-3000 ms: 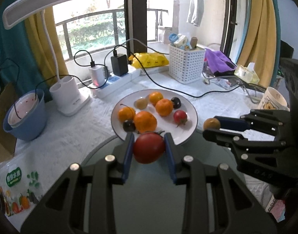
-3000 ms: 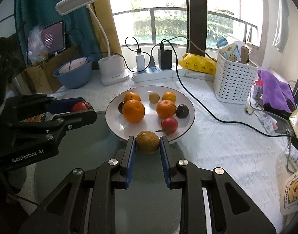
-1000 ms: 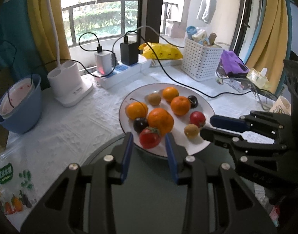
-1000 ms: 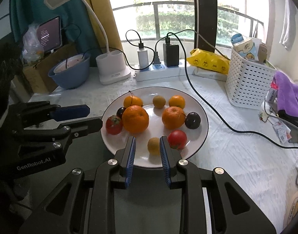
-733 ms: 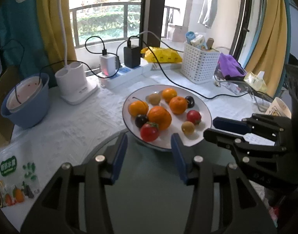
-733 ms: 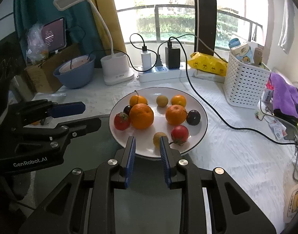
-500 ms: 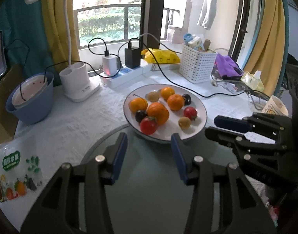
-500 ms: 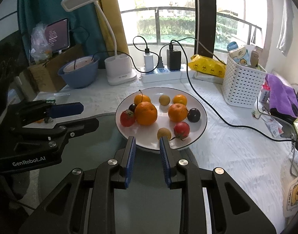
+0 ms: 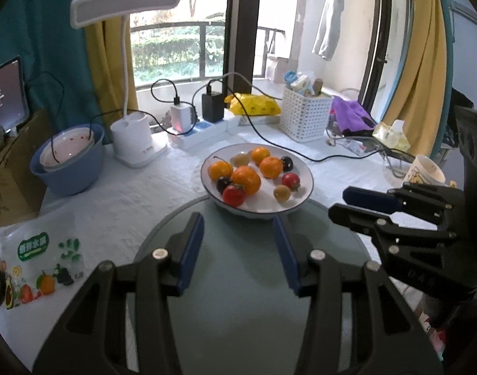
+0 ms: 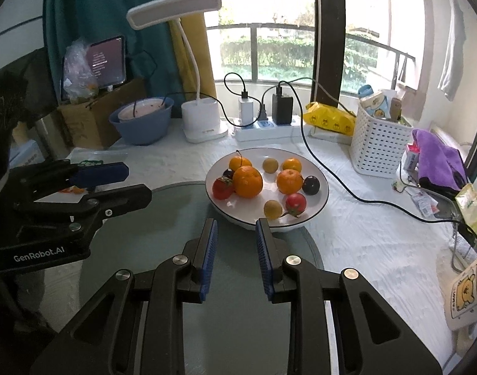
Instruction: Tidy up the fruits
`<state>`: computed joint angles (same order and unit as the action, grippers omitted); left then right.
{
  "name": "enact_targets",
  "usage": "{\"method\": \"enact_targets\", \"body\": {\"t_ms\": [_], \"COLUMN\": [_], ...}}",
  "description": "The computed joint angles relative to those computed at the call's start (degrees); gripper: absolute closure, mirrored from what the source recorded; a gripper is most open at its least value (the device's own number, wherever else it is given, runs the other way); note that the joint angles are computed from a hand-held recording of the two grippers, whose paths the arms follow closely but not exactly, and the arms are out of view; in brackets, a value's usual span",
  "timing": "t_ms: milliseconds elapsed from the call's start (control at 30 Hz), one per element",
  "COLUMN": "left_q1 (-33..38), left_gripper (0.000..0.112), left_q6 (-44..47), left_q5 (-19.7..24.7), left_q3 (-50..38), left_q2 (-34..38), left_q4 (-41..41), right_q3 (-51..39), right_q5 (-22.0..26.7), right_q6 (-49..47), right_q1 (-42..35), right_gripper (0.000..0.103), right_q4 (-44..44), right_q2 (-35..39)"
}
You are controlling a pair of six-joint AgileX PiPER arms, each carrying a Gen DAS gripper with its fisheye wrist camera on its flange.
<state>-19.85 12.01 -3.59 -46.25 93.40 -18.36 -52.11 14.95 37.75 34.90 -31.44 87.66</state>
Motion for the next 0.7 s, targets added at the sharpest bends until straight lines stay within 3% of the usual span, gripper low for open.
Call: {"method": "enact_targets", "body": {"t_ms": [133, 233, 700], "left_q1": [-0.4, -0.54, -3.15], "left_gripper": [0.064, 0.064, 0.063], "left_q6": [4.35, 2.96, 25.74], "left_q5": [-0.65, -1.14, -4.53], "left_q3": [2.19, 3.9, 10.22], "left_q2": [-3.02, -5.57, -16.14], "left_q4": [-4.63, -3.74, -28.32], "right_q3": [1.26, 1.92, 4.31], "right_q5": [1.33, 2.49, 9.71], "right_q6": [6.5, 10.88, 24.28], "right_q1": [2.02, 3.46, 10.34], "right_gripper": [0.076, 0.076, 0.075], "right_q4": [-6.04, -10.09, -22.49], "right_q2": [-2.49, -4.12, -12.1]}}
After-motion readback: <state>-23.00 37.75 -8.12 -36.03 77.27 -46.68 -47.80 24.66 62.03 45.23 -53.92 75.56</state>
